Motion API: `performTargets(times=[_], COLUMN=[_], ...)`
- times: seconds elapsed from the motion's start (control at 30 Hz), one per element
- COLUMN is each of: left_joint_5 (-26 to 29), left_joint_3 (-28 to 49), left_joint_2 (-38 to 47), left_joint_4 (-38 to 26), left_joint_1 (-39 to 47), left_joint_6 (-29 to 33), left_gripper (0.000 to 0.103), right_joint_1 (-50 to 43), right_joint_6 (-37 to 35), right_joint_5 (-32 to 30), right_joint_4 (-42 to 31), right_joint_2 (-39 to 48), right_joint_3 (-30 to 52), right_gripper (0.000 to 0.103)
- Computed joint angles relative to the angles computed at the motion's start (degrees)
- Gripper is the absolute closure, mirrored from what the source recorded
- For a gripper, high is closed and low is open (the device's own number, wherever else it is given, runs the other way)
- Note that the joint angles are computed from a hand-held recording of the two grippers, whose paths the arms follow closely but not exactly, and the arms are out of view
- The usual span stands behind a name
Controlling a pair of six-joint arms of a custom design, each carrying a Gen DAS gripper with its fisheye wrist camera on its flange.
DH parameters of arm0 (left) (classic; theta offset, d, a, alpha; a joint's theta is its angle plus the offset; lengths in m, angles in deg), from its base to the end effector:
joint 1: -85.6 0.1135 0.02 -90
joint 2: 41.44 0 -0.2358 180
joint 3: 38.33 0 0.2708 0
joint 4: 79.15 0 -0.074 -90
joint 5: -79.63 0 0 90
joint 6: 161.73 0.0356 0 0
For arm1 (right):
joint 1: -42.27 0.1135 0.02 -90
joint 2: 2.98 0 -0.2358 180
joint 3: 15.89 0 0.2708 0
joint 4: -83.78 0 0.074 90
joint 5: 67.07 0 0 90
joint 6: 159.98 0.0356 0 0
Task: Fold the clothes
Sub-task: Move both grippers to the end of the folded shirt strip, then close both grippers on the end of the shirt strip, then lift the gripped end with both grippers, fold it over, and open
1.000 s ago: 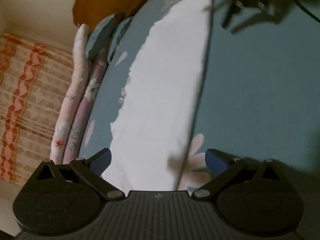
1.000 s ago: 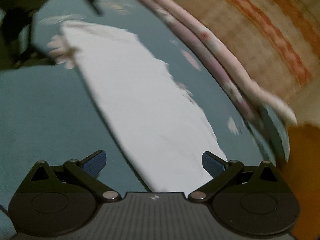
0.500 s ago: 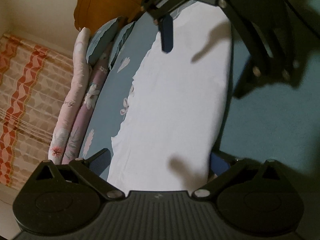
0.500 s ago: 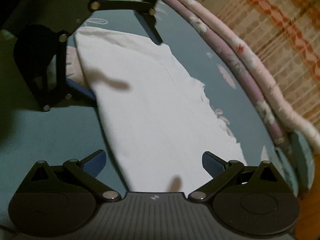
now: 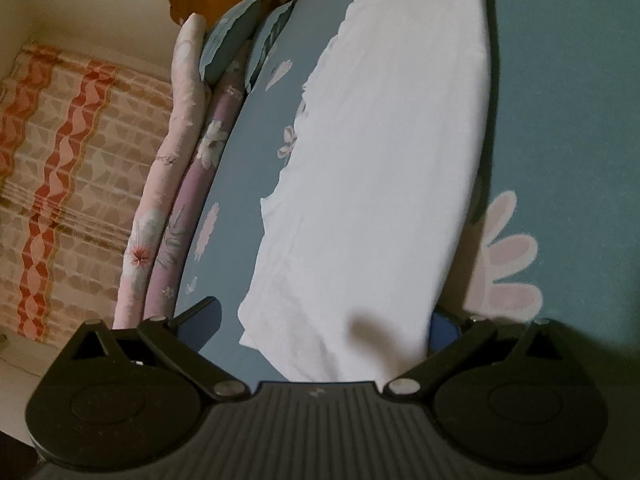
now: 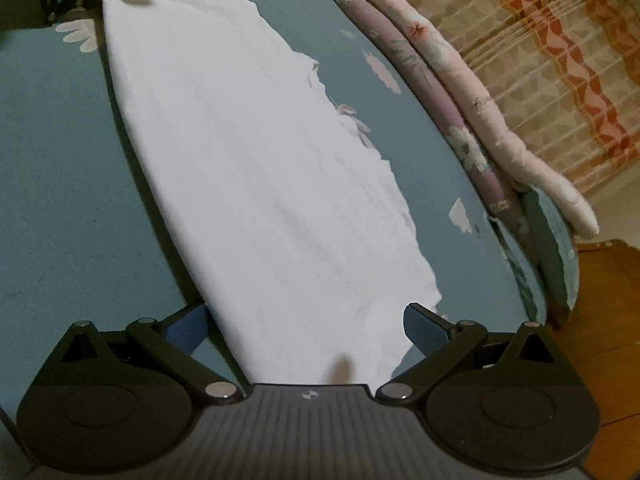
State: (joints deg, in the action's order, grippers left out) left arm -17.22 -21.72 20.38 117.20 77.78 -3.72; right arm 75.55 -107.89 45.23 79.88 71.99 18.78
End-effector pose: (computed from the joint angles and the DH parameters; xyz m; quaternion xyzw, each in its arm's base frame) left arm 0.1940 -0.0224 0.0764 0.5042 0.6967 0.2991 0.4135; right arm 0.2098 0.1215 0.0915 -0.4649 0.7787 -0.1934 0.3743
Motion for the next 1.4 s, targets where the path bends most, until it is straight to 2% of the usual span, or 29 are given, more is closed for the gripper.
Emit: performTargets(times=[0.07, 0.13, 0.17, 0.23, 0.33, 0.4, 0.57, 0.6, 0.67, 0.73, 0.77, 0.8, 0.83, 0.9, 1.03, 1.3, 1.4], left_joint_5=[-0.37, -0.33, 0.19, 1.55, 1.90, 1.89, -1.95, -2.11, -1.55, -0.86, -0.60, -0.55, -0.77, -1.47, -0.40, 0.79, 1.22], left_joint_3=[1.60, 3.68, 4.41, 4.25, 1.28, 0.76, 4.16, 4.18, 3.38, 2.53, 2.06, 1.56, 1.33, 1.31, 1.52, 2.05, 1.25], left_joint_2=[2.80, 4.75, 4.97, 2.63, -1.11, -0.18, 6.60, 6.56, 3.98, 2.01, 1.49, 1.62, 2.22, 2.87, -3.33, -19.48, -30.36], left_joint_4=[0.51, -1.47, -2.86, -6.19, -6.43, -4.64, -1.31, -1.41, -3.52, -5.60, -6.16, -5.88, -5.23, -5.00, -11.77, -27.46, -38.02], left_joint_1=[-1.43, -2.18, -1.95, -0.73, 0.86, 1.09, -2.58, -2.69, -2.17, -1.48, -1.28, -1.41, -1.76, -2.62, -1.85, -0.69, -0.83], left_joint_6=[-0.23, -1.20, -1.41, -1.32, -0.33, -0.98, -1.69, -1.53, -1.66, -1.72, -1.48, -0.87, -0.46, -0.64, -2.51, -3.75, -3.96], left_gripper=[0.008, 0.022, 0.026, 0.037, 0.040, 0.040, 0.041, 0.041, 0.047, 0.068, 0.073, 0.082, 0.090, 0.099, 0.102, 0.102, 0.103], right_joint_1=[0.93, 1.06, 0.60, -0.39, -0.82, -0.36, 0.91, 1.10, 1.08, 0.80, 0.78, 0.74, 0.76, 1.52, 0.81, 0.85, 1.02], right_joint_6=[-1.30, -1.82, -2.26, -2.55, -2.19, -3.04, -2.17, -2.78, -3.81, -3.34, -3.16, -2.88, -2.56, -2.70, -2.26, 0.41, 2.38], right_joint_5=[0.50, -0.27, -1.14, -2.90, -3.19, -2.57, -0.73, -0.30, -0.35, -1.39, -1.58, -2.16, -2.82, -2.02, -2.93, -3.72, -4.53], right_joint_4=[1.04, 0.45, -0.37, -2.98, -7.27, -5.48, 1.28, 2.59, 4.16, 2.25, 1.57, 0.29, -0.85, -0.90, -4.56, -14.06, -19.37], right_joint_2=[2.80, 5.27, 5.84, 5.94, 2.53, 1.33, 6.86, 7.76, 7.47, 5.13, 4.25, 3.63, 3.53, 4.14, 3.23, -5.31, -9.16], right_joint_3=[1.86, 4.38, 5.38, 7.03, 6.20, 4.02, 5.35, 5.42, 4.38, 3.08, 2.44, 2.16, 2.26, 2.48, 4.30, 5.14, 5.51], right_gripper=[0.006, 0.013, 0.014, 0.019, 0.032, 0.034, 0.034, 0.034, 0.037, 0.056, 0.062, 0.078, 0.089, 0.090, 0.092, 0.096, 0.097])
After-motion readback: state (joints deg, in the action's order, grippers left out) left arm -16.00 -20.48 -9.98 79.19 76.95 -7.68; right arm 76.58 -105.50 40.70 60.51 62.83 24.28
